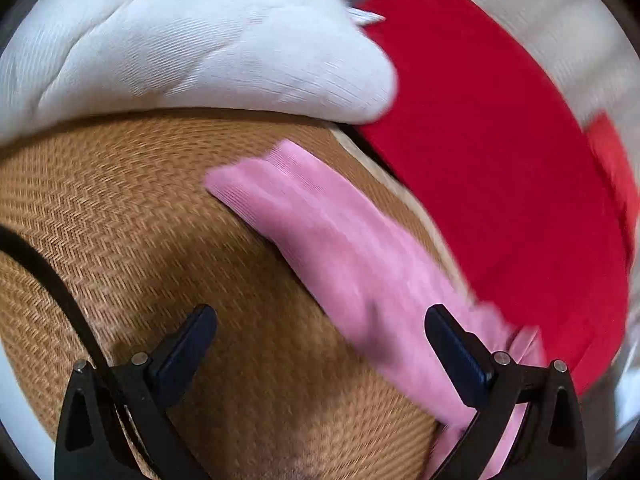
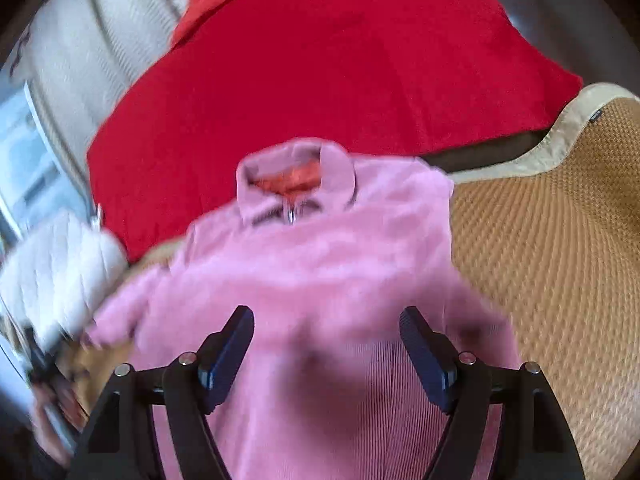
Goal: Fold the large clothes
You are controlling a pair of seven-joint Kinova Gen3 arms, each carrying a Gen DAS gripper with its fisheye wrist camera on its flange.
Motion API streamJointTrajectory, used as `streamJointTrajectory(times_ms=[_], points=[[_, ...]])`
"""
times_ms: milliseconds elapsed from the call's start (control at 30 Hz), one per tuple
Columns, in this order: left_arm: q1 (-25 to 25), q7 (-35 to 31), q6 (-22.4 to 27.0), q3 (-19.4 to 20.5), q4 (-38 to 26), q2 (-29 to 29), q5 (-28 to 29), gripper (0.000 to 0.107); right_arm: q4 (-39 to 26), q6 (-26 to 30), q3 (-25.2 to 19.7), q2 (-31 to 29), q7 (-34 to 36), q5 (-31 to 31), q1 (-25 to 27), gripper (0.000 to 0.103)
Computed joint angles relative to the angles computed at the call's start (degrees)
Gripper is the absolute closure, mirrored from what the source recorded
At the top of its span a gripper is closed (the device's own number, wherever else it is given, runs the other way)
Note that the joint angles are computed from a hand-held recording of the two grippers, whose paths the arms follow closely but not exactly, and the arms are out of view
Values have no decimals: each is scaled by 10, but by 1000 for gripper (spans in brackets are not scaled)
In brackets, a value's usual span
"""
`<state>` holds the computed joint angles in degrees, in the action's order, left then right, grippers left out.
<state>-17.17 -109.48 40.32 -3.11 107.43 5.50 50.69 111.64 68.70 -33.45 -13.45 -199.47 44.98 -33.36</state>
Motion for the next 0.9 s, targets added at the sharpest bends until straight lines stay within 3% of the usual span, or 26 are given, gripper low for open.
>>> streamJointTrajectory(times_ms=[133, 200, 267, 333, 367, 400, 433, 533, 633, 733, 900], points=[[-40, 4, 65, -3, -61, 62, 28, 5, 24, 24, -33, 0, -48, 9, -19, 21], [-62, 9, 87, 12, -90, 85, 35, 5, 25, 10, -23, 6, -46, 14, -19, 20], [-89, 30, 95, 40, -111, 106, 31, 5, 34, -1, -19, -4, -62, 22, -23, 20], [-74, 74, 94, 27, -132, 113, 8, 10, 47, -11, -22, -10, -78, 27, -23, 19], [-52, 93, 102, 4, -150, 117, -16, 40, 53, -12, -26, -15, -85, 27, -23, 19], [-38, 109, 121, -8, -173, 129, -39, 100, 54, -13, -28, -19, -85, 26, -22, 19], [-31, 133, 139, -9, -194, 144, -62, 104, 57, -15, -32, -18, -90, 28, -19, 19], [-21, 173, 137, 5, -222, 138, -124, 105, 61, -18, -40, -10, -105, 36, -16, 19], [7, 150, 84, 22, -222, 77, -154, 105, 68, -21, -41, -17, -118, 39, -19, 19], [74, 88, 47, 0, -223, 15, -139, 105, 73, -26, -43, -16, -130, 44, -18, 19], [115, -28, 14, 90, -226, -65, -95, 105, 78, -37, -41, -21, -139, 47, -16, 19]])
